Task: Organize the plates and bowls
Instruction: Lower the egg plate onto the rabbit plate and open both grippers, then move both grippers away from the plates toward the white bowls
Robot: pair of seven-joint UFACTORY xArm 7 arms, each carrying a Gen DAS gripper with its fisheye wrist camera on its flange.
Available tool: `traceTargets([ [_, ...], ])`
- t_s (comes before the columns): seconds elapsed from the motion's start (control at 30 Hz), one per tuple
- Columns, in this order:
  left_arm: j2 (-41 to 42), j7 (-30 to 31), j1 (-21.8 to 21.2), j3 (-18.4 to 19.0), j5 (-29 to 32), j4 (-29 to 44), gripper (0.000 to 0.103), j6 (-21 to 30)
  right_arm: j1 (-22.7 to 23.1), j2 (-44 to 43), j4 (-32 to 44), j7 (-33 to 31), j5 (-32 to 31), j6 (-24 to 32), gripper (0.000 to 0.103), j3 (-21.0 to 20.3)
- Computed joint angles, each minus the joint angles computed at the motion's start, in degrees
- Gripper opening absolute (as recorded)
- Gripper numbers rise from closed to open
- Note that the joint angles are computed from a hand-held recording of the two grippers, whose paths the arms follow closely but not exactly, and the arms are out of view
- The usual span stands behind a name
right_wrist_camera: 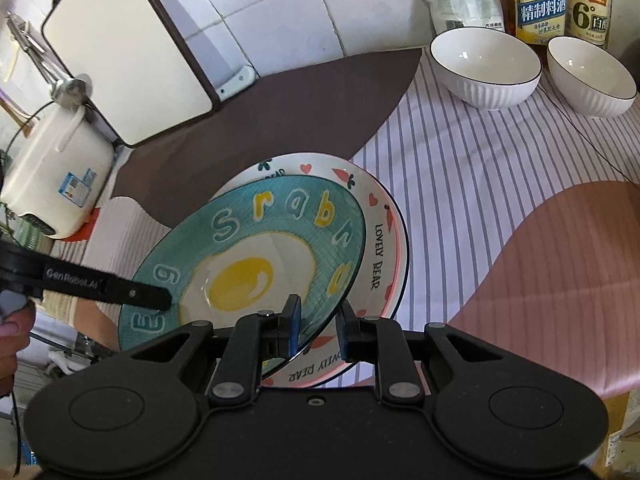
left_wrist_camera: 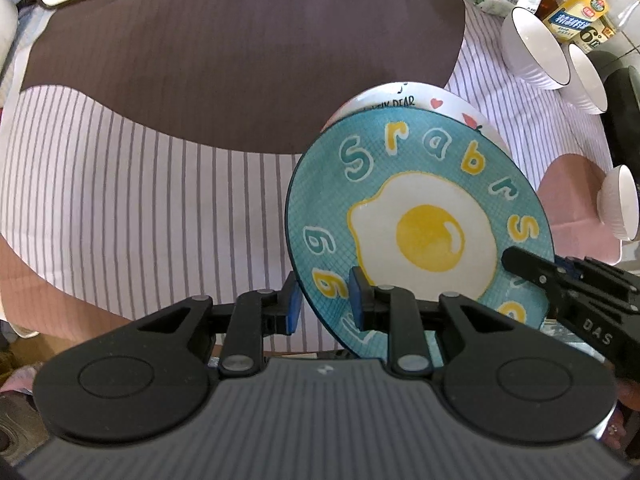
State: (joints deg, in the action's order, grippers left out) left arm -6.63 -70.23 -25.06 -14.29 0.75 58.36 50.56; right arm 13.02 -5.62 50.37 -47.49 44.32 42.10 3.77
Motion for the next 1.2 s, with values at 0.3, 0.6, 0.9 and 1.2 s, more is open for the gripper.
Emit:
traceTargets([
  [0.3,0.79,-4.88,-0.65,-0.82,-0.69,-1.92,0.021,-3.68,0.83,0.25,-0.39,5.1,-8.35,-4.9,0.024,1.56],
  [0.6,1.07,-7.33,-1.62,-0.86,-0.05,-2.17,0.02,-3.95,2.6,-1.17,-2.79,8.19,-17.2,-10.1,0.033,2.42],
  [0.9,-0.28,-7.72,-2.53,-1.46,0.3,-1.89,0.018,-2.04,3.97,-2.78,-5.74,12.32,-24.49,-14.9,0.033,2.44],
  [1.2,-1.82,-6.13,-3.85,-2.9,2.71,3.56,0.039,5.11,5.22,-9.99,-7.46,13.28,-23.63,-9.45,0.033,1.09],
])
